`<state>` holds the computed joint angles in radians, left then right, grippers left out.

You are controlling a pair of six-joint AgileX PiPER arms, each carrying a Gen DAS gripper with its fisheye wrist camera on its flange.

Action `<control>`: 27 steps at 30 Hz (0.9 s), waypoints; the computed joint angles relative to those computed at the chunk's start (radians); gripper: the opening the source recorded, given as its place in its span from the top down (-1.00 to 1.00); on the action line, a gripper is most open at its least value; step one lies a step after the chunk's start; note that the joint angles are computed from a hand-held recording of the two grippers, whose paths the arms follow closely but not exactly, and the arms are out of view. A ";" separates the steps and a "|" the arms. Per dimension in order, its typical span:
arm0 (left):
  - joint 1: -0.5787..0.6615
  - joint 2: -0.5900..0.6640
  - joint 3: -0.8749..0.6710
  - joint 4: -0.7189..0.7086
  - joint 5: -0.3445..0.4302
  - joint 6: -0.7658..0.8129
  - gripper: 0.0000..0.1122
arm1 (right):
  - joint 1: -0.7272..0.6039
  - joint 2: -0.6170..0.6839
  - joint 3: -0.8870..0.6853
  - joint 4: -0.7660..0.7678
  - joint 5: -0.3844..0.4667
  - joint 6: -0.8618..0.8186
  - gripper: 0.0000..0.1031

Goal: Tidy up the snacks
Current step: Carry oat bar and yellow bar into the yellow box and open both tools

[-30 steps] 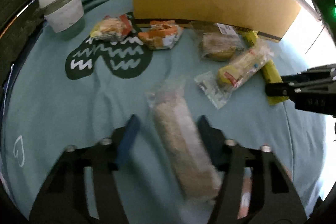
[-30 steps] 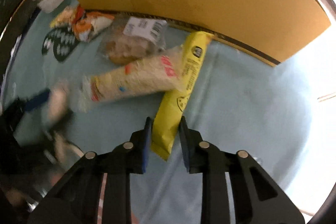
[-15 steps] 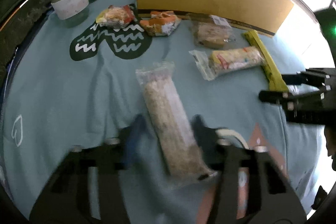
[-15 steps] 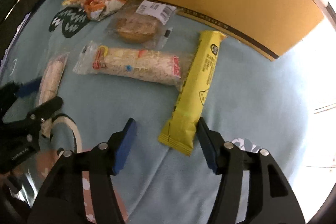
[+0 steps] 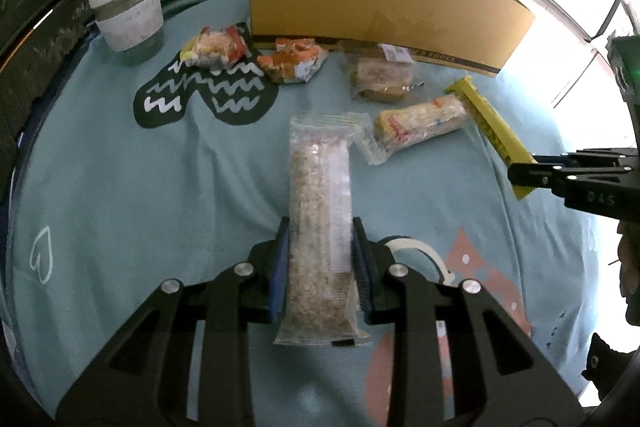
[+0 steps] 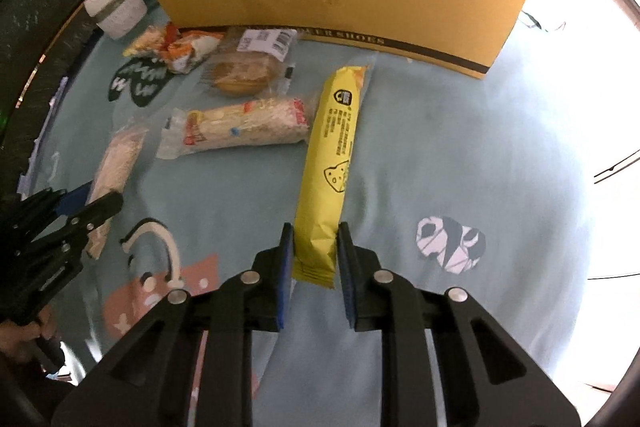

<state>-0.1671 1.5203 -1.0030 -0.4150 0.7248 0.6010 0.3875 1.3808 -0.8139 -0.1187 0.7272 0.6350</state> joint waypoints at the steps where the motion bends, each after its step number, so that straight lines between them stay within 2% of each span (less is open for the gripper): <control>1: 0.001 -0.001 -0.002 -0.001 0.003 0.000 0.49 | 0.013 0.007 0.001 -0.001 -0.018 0.024 0.59; 4: 0.005 -0.007 -0.007 -0.004 0.008 0.002 0.49 | 0.008 -0.030 0.017 0.030 -0.016 0.016 0.59; 8: 0.027 -0.026 0.000 -0.020 0.023 0.029 0.49 | -0.031 -0.112 0.065 0.092 0.029 -0.064 0.59; 11: 0.039 -0.038 0.013 -0.023 0.032 0.041 0.49 | -0.026 -0.107 0.097 0.137 0.065 -0.115 0.59; 15: 0.042 -0.036 0.033 -0.002 0.028 0.028 0.49 | 0.004 -0.102 0.102 0.042 0.063 -0.001 0.55; 18: 0.036 -0.031 0.043 0.013 0.018 0.016 0.49 | 0.019 -0.023 0.034 -0.034 0.066 0.043 0.45; 19: 0.032 -0.028 0.045 0.021 0.012 0.012 0.49 | 0.021 -0.004 0.022 -0.048 0.067 0.049 0.37; 20: 0.028 -0.024 0.045 0.030 0.007 0.006 0.49 | 0.026 0.025 0.005 -0.070 0.068 0.059 0.16; 21: 0.025 -0.023 0.047 0.033 0.001 0.002 0.49 | 0.034 0.043 -0.003 -0.091 0.065 0.073 0.12; 22: 0.024 -0.018 0.047 0.036 -0.002 -0.001 0.49 | 0.040 0.043 -0.001 -0.117 0.055 0.095 0.13; 24: 0.033 -0.012 0.044 0.020 0.003 0.013 0.49 | 0.029 0.036 0.000 -0.104 0.055 0.085 0.60; 27: 0.061 -0.016 0.032 -0.046 0.044 0.086 0.49 | -0.007 -0.020 0.013 0.005 0.018 -0.031 0.62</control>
